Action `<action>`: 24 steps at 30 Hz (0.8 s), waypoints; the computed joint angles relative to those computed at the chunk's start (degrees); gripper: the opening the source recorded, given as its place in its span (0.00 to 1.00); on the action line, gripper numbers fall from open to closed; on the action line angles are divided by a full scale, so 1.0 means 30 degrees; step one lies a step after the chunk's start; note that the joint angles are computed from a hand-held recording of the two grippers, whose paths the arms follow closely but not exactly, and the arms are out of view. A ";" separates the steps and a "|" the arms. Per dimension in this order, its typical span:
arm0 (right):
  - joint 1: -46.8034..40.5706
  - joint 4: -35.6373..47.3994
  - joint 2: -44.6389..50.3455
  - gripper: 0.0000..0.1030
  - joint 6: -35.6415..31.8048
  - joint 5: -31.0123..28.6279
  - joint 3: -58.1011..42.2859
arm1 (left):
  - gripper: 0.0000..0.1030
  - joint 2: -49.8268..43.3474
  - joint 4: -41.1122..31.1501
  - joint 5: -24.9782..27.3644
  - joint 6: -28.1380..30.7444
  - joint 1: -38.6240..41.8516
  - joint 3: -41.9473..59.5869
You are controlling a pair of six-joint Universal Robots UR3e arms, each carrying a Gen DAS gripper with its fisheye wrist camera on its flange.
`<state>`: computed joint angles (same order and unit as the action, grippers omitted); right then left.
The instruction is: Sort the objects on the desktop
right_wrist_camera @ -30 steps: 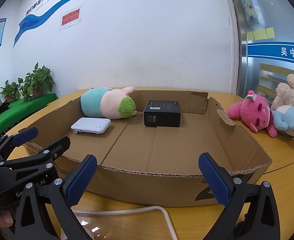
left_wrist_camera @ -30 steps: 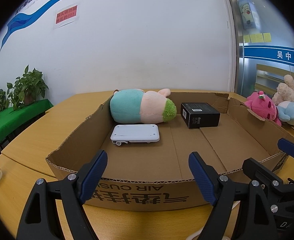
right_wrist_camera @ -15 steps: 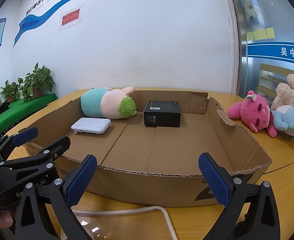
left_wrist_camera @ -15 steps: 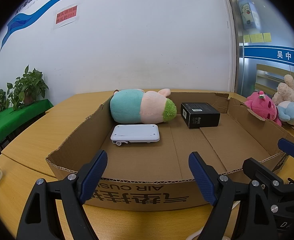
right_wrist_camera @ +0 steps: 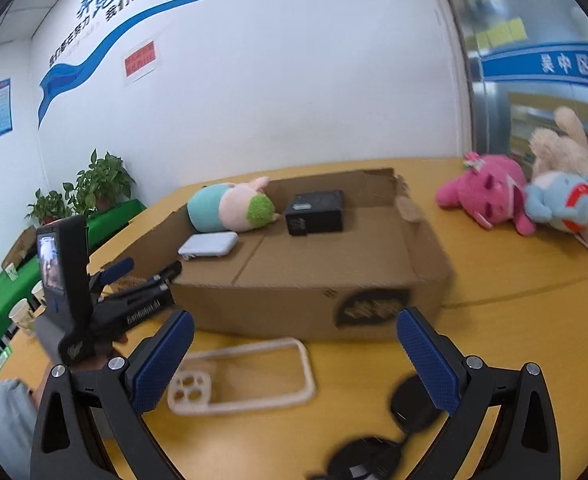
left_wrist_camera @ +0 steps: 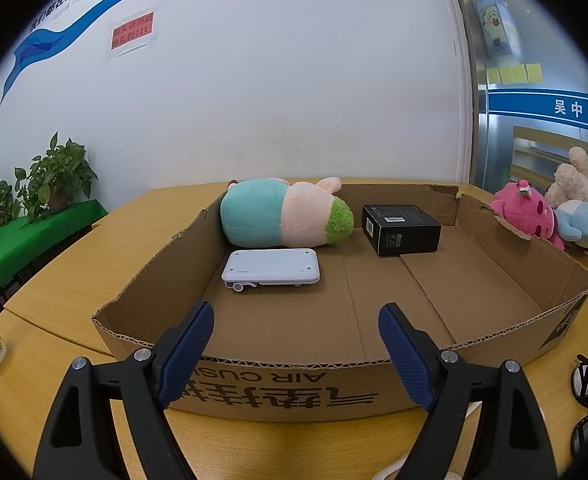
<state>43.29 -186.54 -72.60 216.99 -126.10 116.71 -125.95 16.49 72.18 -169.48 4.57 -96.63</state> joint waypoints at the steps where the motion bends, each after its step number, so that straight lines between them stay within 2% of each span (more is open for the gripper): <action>1: -0.0194 0.0418 -0.0958 1.00 0.0622 0.0312 0.1064 | 0.82 0.0001 -0.0013 -0.0013 0.0002 0.0008 0.0010; 4: -0.1940 0.2068 -0.3889 1.00 0.3186 0.2883 0.4635 | 0.82 -0.0008 0.0003 0.0042 -0.0015 -0.0030 0.0021; 5: -0.2515 0.1947 -0.4212 0.97 0.3614 0.3808 0.5465 | 0.82 -0.0026 -0.0034 0.0022 -0.0018 -0.0016 0.0067; 6: -0.3103 0.1243 -0.4247 0.94 0.3883 0.4938 0.6373 | 0.82 -0.0017 -0.0001 0.0014 -0.0022 -0.0031 0.0027; 8: -0.3758 -0.0658 -0.3571 0.80 0.4196 0.6569 0.7470 | 0.82 -0.0023 -0.0001 -0.0011 -0.0015 -0.0010 0.0036; 10: -0.3805 -0.1694 -0.2823 0.77 0.4169 0.7096 0.7535 | 0.82 -0.0002 -0.0001 -0.0118 0.0036 0.0052 0.0016; 12: -0.3602 -0.1548 -0.2266 0.69 0.3887 0.6938 0.6933 | 0.83 0.0026 -0.0023 -0.0349 0.0146 0.0161 -0.0032; 14: -0.3596 -0.0912 -0.2114 0.50 0.3784 0.6969 0.6580 | 0.83 0.0149 0.0024 -0.0662 0.0296 0.0308 -0.0232; 16: -0.4008 -0.0836 -0.2068 0.36 0.3789 0.7551 0.6839 | 0.83 0.0285 0.0419 -0.0911 0.0577 0.0479 -0.0600; 19: -0.4471 -0.1423 -0.2088 0.28 0.3724 0.7987 0.7524 | 0.83 0.1100 0.0822 0.0712 0.0275 0.0155 -0.1428; 20: -0.4687 -0.1752 -0.2103 0.24 0.3655 0.8302 0.7858 | 0.83 0.1659 0.0774 0.0339 -0.0066 0.0338 -0.1877; 24: -0.5038 -0.3490 -0.1860 0.23 0.3623 0.9045 0.8818 | 0.83 0.4689 -0.0752 -0.3142 -0.1065 0.1186 -0.3639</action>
